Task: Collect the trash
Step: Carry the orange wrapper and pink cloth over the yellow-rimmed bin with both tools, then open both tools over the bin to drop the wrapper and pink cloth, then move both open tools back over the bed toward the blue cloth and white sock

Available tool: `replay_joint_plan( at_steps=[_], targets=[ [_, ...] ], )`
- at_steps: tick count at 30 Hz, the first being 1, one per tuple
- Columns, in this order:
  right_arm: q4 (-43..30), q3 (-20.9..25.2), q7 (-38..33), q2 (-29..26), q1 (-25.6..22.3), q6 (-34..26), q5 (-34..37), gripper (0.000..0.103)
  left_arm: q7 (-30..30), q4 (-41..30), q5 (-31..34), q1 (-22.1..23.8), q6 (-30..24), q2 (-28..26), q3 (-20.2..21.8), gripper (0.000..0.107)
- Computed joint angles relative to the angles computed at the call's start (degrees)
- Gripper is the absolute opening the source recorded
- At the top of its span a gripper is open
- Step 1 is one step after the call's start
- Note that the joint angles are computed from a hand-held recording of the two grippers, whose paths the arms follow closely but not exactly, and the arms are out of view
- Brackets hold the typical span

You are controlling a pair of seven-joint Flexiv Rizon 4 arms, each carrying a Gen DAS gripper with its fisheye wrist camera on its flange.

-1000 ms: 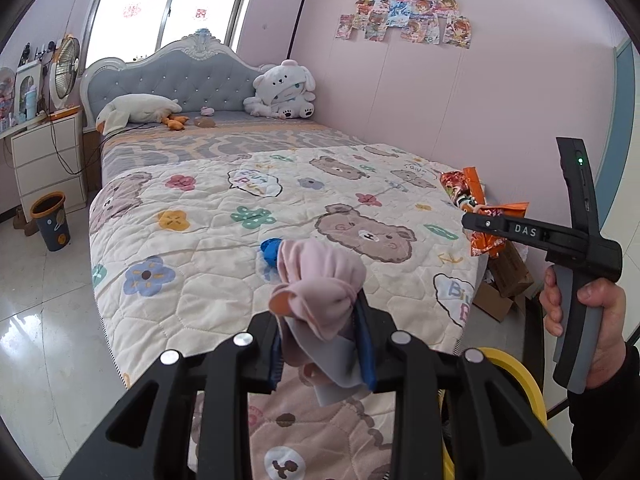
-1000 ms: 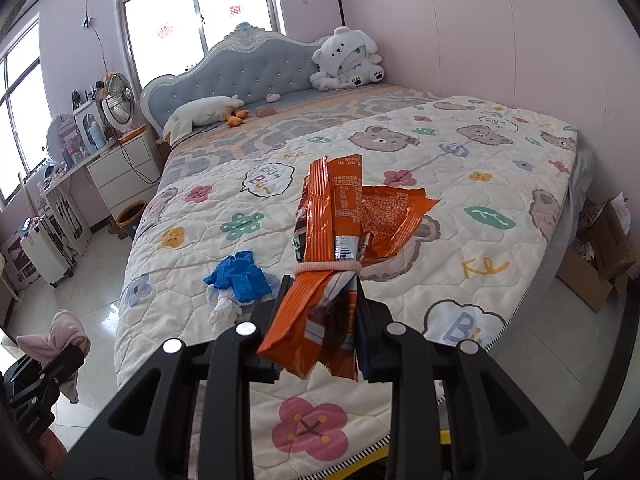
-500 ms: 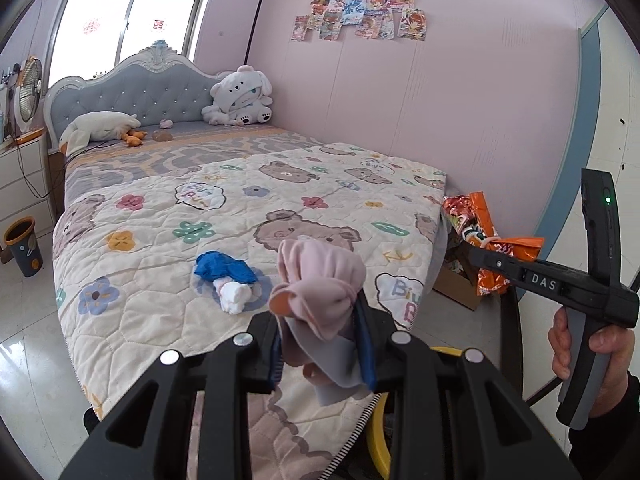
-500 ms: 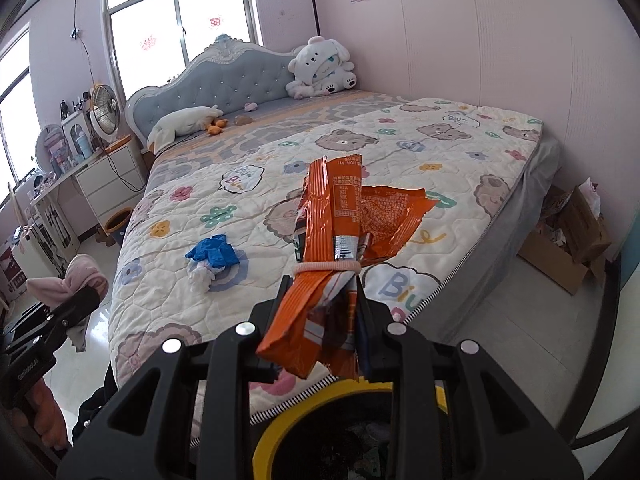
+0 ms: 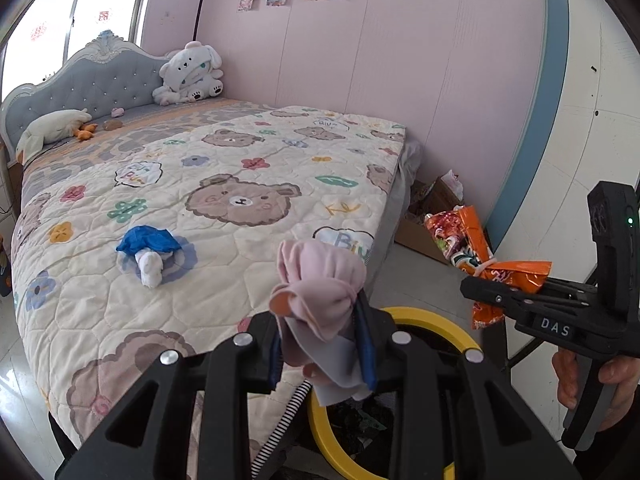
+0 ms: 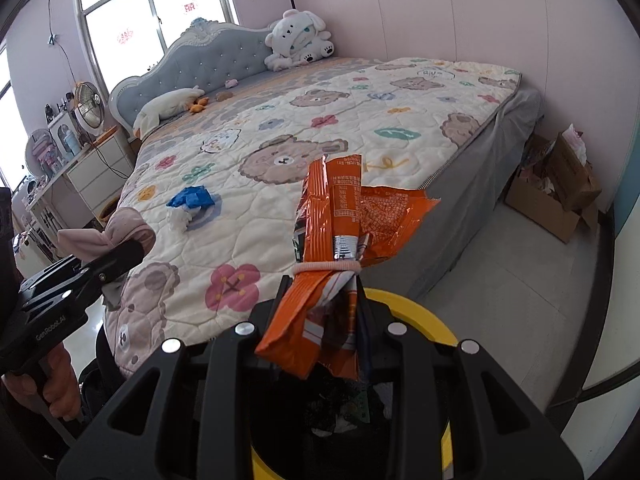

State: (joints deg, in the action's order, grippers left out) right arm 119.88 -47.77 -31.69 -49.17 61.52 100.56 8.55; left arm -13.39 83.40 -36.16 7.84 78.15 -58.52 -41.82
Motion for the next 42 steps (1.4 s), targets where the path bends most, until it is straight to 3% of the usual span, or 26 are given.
replay_joint_plan(
  at_steps=[18, 26, 31, 36, 39, 42],
  targets=[
    [2.1, 12.7, -3.6, 0.3, -8.2, 7.5, 6.1, 0.028, -8.1, -5.9, 2.0, -11.7, -13.7, -0.9, 16.2, 0.028],
    [2.1, 14.9, -4.8, 0.4, -9.7, 8.0, 7.9, 0.031, -8.8, -6.2, 2.2, -12.2, -15.7, -0.9, 17.1, 0.030],
    [2.8, 13.9, -4.9, 0.6, -8.7, 8.1, 9.1, 0.045, -7.7, -5.6, 1.1, -11.5, -14.6, -0.6, 16.0, 0.042],
    [4.1, 11.3, -3.6, 0.2, -6.4, 9.0, 11.3, 0.054, -6.7, -5.5, -0.9, -10.4, -12.5, -0.5, 14.2, 0.069],
    [4.5, 8.9, -3.4, -0.8, -4.3, 9.8, 12.9, 0.059, -4.8, -5.3, -1.8, -9.7, -8.2, -0.9, 12.4, 0.082],
    [4.1, 8.8, -3.9, -1.4, -4.3, 11.9, 13.8, 0.064, -6.0, -7.5, -1.5, -10.0, -8.0, -1.9, 12.9, 0.085]
  ],
)
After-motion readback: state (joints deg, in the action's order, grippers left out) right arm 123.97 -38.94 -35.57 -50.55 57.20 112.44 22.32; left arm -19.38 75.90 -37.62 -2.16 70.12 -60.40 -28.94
